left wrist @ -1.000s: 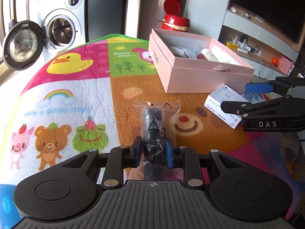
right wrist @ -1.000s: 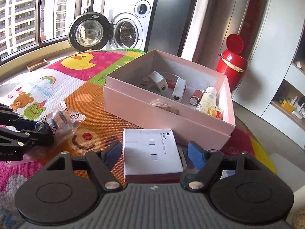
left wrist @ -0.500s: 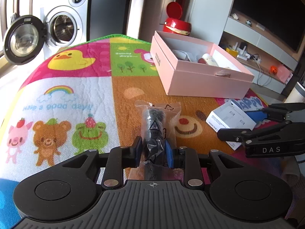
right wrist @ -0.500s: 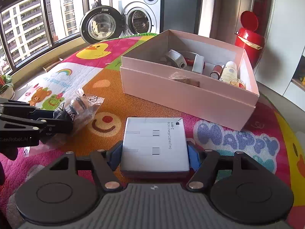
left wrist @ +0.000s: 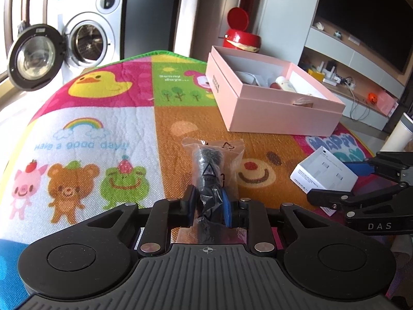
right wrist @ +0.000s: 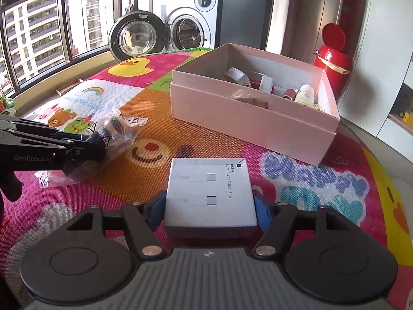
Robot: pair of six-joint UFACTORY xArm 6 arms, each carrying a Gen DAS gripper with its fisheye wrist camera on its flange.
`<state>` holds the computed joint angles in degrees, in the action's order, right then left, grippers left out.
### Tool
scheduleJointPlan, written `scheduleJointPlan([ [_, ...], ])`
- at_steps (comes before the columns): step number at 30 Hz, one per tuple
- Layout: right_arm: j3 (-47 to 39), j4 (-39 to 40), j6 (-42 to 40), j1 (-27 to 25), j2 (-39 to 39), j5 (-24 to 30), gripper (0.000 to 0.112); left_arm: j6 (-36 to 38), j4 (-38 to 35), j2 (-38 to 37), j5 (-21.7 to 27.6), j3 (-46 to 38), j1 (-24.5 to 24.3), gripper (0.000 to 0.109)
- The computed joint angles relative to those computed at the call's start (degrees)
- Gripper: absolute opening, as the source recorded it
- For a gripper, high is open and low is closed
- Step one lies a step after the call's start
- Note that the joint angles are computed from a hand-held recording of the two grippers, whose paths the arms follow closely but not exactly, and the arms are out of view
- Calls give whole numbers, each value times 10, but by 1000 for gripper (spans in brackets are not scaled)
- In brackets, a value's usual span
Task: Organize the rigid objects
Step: 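Carry the bag and charger box into the pink box and release both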
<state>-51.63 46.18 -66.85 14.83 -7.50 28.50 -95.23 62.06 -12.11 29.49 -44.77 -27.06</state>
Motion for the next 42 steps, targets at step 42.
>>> scheduleJointPlan([
  [42,11,59,-33,-93,-105,45,69,135,-19,65,-68,-126,27,26],
])
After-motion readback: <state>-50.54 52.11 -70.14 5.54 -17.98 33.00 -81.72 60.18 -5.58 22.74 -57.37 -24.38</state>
